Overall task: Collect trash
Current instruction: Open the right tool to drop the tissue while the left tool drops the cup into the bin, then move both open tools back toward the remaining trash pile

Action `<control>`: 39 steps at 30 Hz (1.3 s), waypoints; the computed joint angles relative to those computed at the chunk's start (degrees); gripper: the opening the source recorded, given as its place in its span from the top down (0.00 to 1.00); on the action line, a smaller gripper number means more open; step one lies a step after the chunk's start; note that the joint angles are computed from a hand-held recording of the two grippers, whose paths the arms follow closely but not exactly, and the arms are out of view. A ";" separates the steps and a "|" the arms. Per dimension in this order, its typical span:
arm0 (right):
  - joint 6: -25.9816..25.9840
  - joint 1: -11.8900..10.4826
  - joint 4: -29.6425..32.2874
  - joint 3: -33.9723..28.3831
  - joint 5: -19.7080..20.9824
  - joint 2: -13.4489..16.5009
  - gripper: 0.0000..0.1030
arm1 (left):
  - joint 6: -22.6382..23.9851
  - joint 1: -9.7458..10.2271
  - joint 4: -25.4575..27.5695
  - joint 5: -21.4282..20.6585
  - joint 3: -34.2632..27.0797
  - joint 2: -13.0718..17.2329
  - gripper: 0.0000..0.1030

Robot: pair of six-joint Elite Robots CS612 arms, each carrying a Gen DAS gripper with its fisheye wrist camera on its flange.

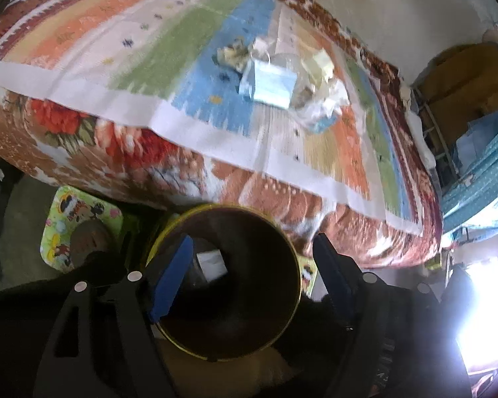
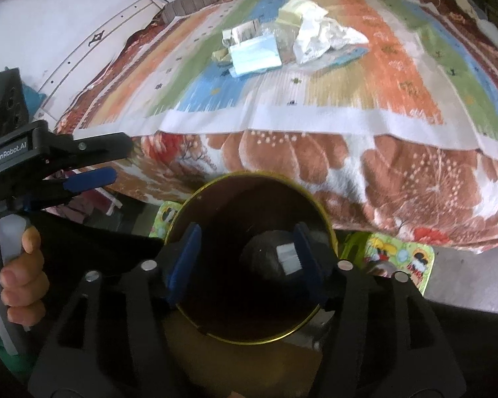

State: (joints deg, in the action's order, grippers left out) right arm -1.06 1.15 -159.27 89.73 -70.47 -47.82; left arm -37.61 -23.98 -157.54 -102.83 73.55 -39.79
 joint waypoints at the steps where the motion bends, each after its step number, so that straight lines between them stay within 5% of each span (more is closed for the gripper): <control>1: 0.23 -0.08 -0.39 -0.11 -0.16 0.01 0.41 | 0.02 -0.01 -0.31 0.84 0.03 -0.08 0.28; 6: 0.92 -0.70 -0.72 -0.97 0.68 0.20 0.37 | -0.64 0.50 0.85 0.83 -1.43 0.47 0.23; 10: 0.73 -0.95 -1.38 -2.05 0.20 0.36 0.36 | -0.32 1.24 2.63 -3.05 -3.70 1.57 0.19; 14: 0.44 -1.12 -1.90 -2.93 -0.56 0.48 0.35 | -0.55 0.89 2.47 1.09 -3.83 1.43 0.15; 19: 1.23 -1.46 -2.18 -4.09 -0.65 0.83 0.22 | 0.00 0.62 3.60 4.74 -5.23 1.97 0.06; 25: 2.00 -1.90 -1.96 -6.03 0.07 1.55 0.09 | 1.91 1.09 7.68 3.91 -9.44 3.72 0.06; 30: 0.57 -1.67 -1.32 -9.07 -2.46 2.68 0.09 | 5.37 1.17 11.28 5.00 -14.11 5.70 0.06; 34: -0.18 -1.58 -0.79 -11.67 -3.99 3.87 0.09 | 6.53 0.69 15.71 10.63 -17.76 6.91 0.06; 39: 1.13 -1.93 0.90 -14.31 -2.76 5.25 0.09 | 7.86 1.34 17.91 8.60 -22.38 9.24 0.06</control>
State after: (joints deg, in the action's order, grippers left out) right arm 0.08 -0.78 -158.37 75.42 -73.23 -42.57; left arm -29.75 -22.64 -139.63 -94.24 51.16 -30.55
